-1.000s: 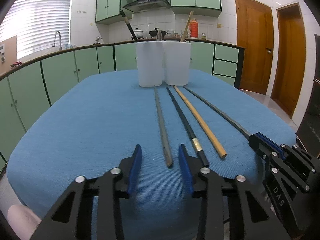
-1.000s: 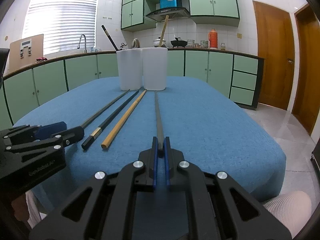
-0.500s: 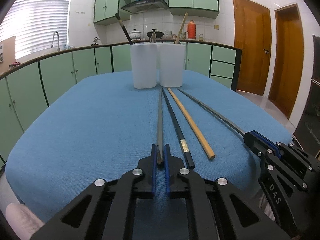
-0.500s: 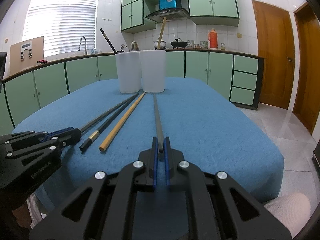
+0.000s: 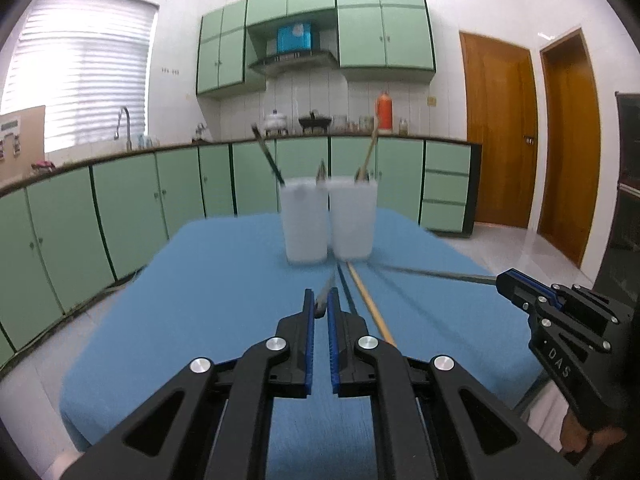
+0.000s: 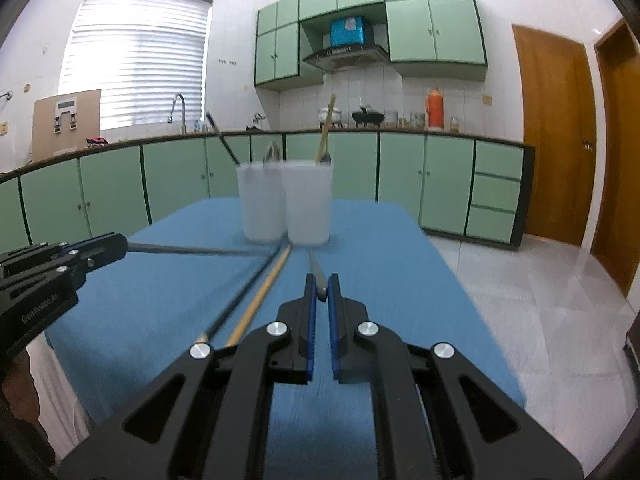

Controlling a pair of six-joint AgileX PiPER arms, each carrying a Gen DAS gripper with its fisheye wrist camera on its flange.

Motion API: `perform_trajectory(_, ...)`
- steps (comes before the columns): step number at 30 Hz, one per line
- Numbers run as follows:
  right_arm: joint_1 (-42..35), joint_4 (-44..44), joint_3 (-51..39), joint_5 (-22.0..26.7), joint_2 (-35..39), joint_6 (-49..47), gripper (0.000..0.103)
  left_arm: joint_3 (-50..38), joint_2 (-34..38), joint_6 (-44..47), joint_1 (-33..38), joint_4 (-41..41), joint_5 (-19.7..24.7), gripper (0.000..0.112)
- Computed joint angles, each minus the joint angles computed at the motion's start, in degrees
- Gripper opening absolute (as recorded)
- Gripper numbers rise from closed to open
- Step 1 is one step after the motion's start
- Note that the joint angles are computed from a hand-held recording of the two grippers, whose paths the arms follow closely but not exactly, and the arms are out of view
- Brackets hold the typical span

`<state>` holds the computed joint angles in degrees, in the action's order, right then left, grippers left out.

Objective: Organize utensils
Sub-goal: 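Lift both grey chopsticks and carry them over the white holder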

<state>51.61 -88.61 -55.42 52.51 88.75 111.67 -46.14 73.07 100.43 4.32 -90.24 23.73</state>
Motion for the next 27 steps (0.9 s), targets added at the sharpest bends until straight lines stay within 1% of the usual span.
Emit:
perform_trajectory(3,-1.63,1.31,-3.47,-1.67,-1.84,-6.83,0.005,-3.68,-0.18,-3.87,1.04,2.50,1.58,0.006)
perform_trajectory(7,-3.77,4.79,-9.16,-3.80,-3.21,-16.73,0.005,-8.68,0.32,-8.18,1.84,5.27,2.62,0.006)
perform_trajectory(12,-7.56,14.33,-18.57,-7.99,-2.95,-32.73,0.005,-15.69,2.50,-15.33,2.29,10.47,4.50,0.006)
perform_trajectory(16,-9.07,21.06,-24.83,-8.92,-1.51,-42.29,0.005,-22.22,5.03,-23.26,2.78,17.03,7.07,0.006)
perform_trajectory(20,-11.38,28.31,-29.58,-10.83,-0.76,-50.30,0.005,-26.42,6.87,-26.41,3.64,19.41,9.31,0.006)
perform_trajectory(24,-13.10,34.86,-34.34,-11.35,0.53,-57.54,0.005,-29.44,8.16,-27.96,4.37,20.42,11.25,0.006)
perform_trajectory(27,-14.39,39.73,-37.63,-11.50,1.52,-62.84,0.005,-31.51,9.25,-28.71,4.48,20.95,11.73,0.006)
